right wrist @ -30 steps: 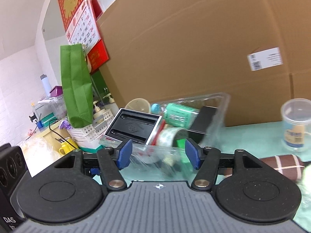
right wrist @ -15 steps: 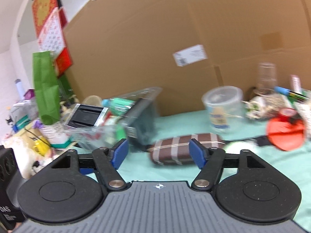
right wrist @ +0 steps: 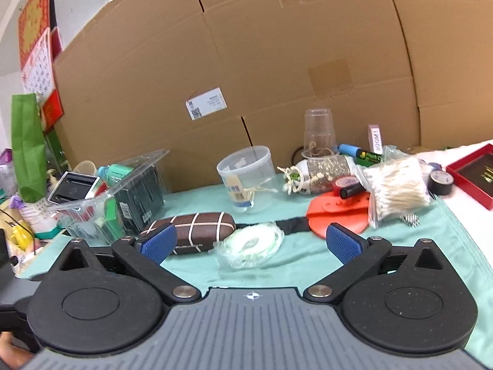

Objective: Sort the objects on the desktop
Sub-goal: 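Bring the empty right gripper back to the crumpled clear plastic bag, then close the right gripper on the crumpled clear plastic bag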

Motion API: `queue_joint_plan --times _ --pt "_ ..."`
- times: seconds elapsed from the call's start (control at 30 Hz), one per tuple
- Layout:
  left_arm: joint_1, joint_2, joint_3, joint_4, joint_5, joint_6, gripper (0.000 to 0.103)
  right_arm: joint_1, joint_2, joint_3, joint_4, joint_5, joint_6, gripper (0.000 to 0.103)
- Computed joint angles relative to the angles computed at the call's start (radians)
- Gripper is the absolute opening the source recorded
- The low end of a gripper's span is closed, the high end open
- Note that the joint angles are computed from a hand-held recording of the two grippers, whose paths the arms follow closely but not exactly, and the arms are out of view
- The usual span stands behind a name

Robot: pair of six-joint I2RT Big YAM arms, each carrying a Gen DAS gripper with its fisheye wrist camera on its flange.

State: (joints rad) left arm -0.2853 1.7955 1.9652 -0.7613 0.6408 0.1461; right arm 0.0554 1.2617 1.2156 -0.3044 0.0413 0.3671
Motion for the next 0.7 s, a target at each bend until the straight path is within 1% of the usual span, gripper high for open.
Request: queue_joint_plan --times 0.07,0.1,0.2,0.27,0.3,0.33,0.37,0.4,0.43,0.47,0.5,0.53,0.6,0.63,0.7 --pt "-0.023 0.018 0.019 -0.006 -0.014 -0.003 0.103 -0.020 0.030 0.038 -0.041 -0.020 -0.012 0.102" --pt "-0.034 0.025 0.027 -0.005 -0.028 0.000 0.103 -0.031 0.046 0.054 -0.050 -0.044 -0.020 0.102" --pt "-0.063 0.051 0.059 0.001 -0.068 0.006 0.103 -0.063 0.100 0.107 -0.076 -0.153 -0.021 0.095" --pt "-0.076 0.071 0.085 0.001 -0.092 0.001 0.103 -0.071 0.140 0.150 -0.103 -0.192 -0.029 0.081" --pt "-0.081 0.083 0.102 -0.003 -0.102 0.001 0.102 -0.072 0.162 0.175 -0.123 -0.199 -0.041 0.078" --pt "-0.085 0.094 0.117 -0.008 -0.112 0.002 0.102 -0.073 0.183 0.195 -0.136 -0.213 -0.050 0.070" --pt "-0.089 0.105 0.134 -0.018 -0.124 0.005 0.100 -0.077 0.199 0.212 -0.147 -0.238 -0.054 0.059" --pt "-0.093 0.121 0.159 -0.038 -0.129 0.009 0.098 -0.081 0.218 0.233 -0.165 -0.265 -0.054 0.056" --pt "-0.095 0.136 0.182 -0.058 -0.129 0.011 0.098 -0.084 0.236 0.254 -0.182 -0.285 -0.053 0.055" --pt "-0.097 0.155 0.212 -0.089 -0.128 0.014 0.095 -0.086 0.251 0.273 -0.198 -0.295 -0.058 0.053" --pt "-0.099 0.173 0.240 -0.115 -0.127 0.013 0.089 -0.087 0.268 0.294 -0.213 -0.298 -0.070 0.050" --pt "-0.101 0.190 0.266 -0.141 -0.129 0.012 0.087 -0.088 0.286 0.316 -0.226 -0.295 -0.081 0.043" --pt "-0.105 0.227 0.322 -0.195 -0.152 0.007 0.084 -0.093 0.322 0.359 -0.259 -0.294 -0.090 0.038" --pt "-0.104 0.244 0.351 -0.225 -0.157 -0.001 0.083 -0.096 0.336 0.373 -0.265 -0.295 -0.093 0.032" --pt "-0.098 0.251 0.358 -0.212 -0.143 -0.032 0.083 -0.104 0.360 0.390 -0.272 -0.302 -0.081 0.031"
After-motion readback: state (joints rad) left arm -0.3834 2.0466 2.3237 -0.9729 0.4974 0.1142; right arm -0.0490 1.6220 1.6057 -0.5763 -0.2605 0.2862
